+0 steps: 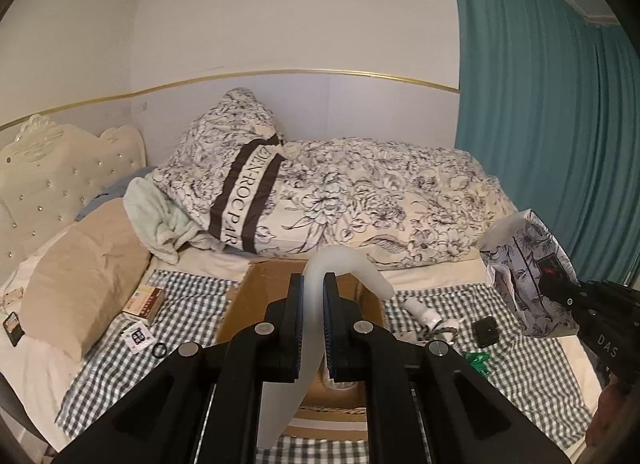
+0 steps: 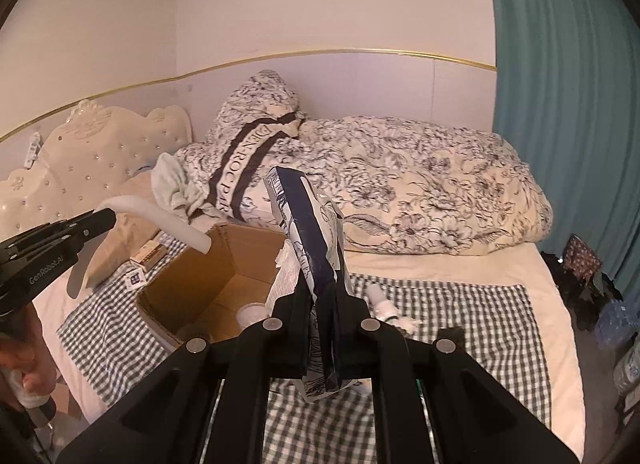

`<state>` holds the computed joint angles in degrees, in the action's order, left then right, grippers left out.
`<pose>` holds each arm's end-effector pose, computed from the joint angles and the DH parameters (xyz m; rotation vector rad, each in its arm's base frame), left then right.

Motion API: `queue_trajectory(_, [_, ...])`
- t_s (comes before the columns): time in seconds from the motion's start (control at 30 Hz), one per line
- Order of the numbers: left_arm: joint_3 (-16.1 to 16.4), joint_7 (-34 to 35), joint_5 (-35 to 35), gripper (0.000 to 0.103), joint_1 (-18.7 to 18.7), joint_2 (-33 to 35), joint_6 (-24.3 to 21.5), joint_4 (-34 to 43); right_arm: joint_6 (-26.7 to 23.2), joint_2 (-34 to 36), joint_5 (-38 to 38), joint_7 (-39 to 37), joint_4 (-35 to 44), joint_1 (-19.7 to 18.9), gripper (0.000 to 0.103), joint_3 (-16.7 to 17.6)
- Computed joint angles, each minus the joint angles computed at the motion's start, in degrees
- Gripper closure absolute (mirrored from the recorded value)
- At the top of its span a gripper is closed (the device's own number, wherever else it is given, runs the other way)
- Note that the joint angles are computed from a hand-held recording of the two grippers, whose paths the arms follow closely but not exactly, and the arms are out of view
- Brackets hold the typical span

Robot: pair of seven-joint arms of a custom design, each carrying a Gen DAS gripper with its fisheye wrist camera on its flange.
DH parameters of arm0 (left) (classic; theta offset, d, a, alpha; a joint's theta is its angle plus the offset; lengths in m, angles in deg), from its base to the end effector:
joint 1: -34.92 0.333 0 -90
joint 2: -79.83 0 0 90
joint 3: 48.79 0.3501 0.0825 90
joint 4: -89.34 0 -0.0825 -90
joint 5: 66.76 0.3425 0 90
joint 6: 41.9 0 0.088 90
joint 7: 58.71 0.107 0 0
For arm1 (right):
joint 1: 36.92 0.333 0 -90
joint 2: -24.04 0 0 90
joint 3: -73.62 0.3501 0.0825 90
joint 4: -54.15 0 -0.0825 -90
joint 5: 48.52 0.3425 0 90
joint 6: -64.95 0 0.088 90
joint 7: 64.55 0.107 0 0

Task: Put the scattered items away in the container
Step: 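Lift and carry the snack bag and curved plastic piece toward the box with both tools, then lower the snack bag and curved plastic piece into the box with both tools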

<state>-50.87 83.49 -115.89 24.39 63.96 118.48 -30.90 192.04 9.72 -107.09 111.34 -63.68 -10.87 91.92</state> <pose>0.4656 -0.0707 0.6849 -1.2125 1.9629 -1.2372 0.3463 0.3272 0.6404 -1.4208 1.7811 -1.0265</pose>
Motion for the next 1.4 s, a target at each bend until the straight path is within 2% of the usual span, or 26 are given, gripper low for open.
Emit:
queue_trajectory(0.2, [0.39, -0.15, 0.89, 0.095, 1.04, 0.97, -0.07, 0.52, 2.01, 3.16, -1.24, 0.04, 2.27, 0.50, 0.095, -0.38])
queue_trajectory(0.83, [-0.59, -1.33, 2.90, 0.095, 4.97, 6.66, -0.37, 3.49, 6.63, 13.61, -1.96, -2.43, 10.34, 4.19, 0.095, -5.06])
queue_trajectory(1.4, [-3.30, -4.41, 7.46, 0.095, 7.88, 13.67, -0.56, 5.69, 12.87, 23.75, 3.47, -8.46, 16.35, 6.63, 0.095, -10.22])
